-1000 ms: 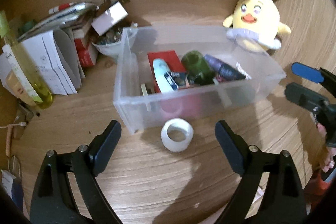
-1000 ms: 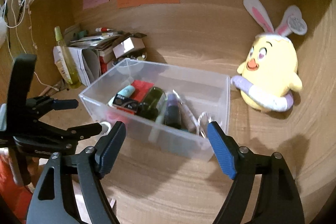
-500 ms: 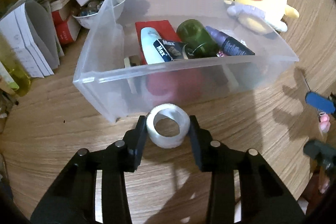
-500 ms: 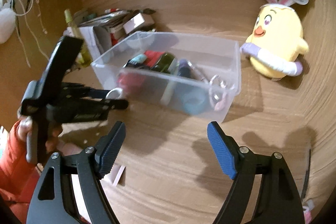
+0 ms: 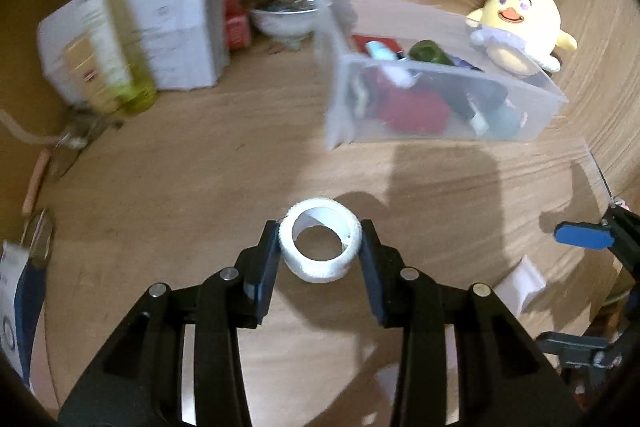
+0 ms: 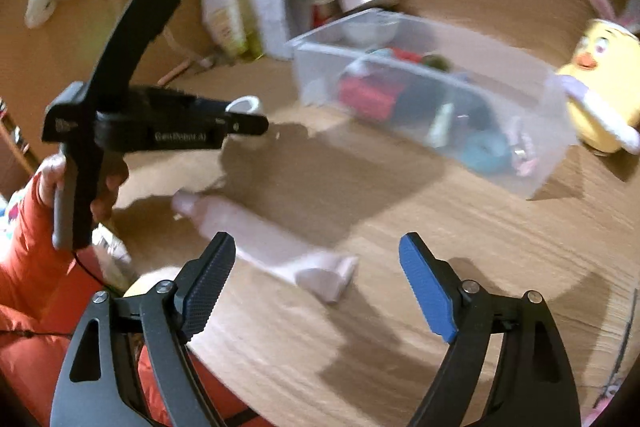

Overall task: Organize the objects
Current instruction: 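Grasp the pink-white lotion bottle with the right tool while the left tool holds the tape roll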

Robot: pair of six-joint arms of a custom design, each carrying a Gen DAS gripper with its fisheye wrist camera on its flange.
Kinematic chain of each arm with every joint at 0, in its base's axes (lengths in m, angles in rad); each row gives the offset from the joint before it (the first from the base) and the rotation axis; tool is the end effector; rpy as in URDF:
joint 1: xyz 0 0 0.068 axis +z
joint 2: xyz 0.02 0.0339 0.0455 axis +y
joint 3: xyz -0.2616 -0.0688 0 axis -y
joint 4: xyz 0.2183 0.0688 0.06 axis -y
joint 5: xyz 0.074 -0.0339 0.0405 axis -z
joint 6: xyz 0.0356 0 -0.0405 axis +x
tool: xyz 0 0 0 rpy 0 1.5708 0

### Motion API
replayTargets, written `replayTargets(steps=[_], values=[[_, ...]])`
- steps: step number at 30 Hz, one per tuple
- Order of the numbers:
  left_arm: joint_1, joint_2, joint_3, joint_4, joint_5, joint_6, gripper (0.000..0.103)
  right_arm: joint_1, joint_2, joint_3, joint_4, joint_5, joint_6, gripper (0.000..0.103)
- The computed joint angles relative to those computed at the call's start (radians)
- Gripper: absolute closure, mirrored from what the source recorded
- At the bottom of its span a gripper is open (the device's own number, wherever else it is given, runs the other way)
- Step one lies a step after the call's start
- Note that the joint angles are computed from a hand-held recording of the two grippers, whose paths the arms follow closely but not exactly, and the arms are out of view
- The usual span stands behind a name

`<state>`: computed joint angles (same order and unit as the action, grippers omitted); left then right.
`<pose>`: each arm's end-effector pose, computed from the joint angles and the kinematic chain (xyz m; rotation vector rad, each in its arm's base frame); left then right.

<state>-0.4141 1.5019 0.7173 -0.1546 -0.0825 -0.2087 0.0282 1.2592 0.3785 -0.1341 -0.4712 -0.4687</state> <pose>0.2424 -0.1033 0.1743 0.2238 2.5021 -0.1528 0.1803 0.0213 0.1426 -0.7715 2.3530 0.4247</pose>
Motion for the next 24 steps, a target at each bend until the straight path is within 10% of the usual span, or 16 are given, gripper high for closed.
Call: replayTargets(steps=[15,19,24], values=[[0.051,-0.266,-0.194,0.018,0.028,-0.031,0.064,0.420,0.234,0.088,0.137,0.255,0.147,0.027],[0.063,-0.260,-0.195,0.034,0.053,-0.026,0.064,0.394,0.245,0.112,0.137,0.248,0.149,0.065],[0.037,-0.228,-0.181,0.061,0.061,-0.037,0.064,0.346,0.239,0.095,0.171,0.237,0.171,0.071]])
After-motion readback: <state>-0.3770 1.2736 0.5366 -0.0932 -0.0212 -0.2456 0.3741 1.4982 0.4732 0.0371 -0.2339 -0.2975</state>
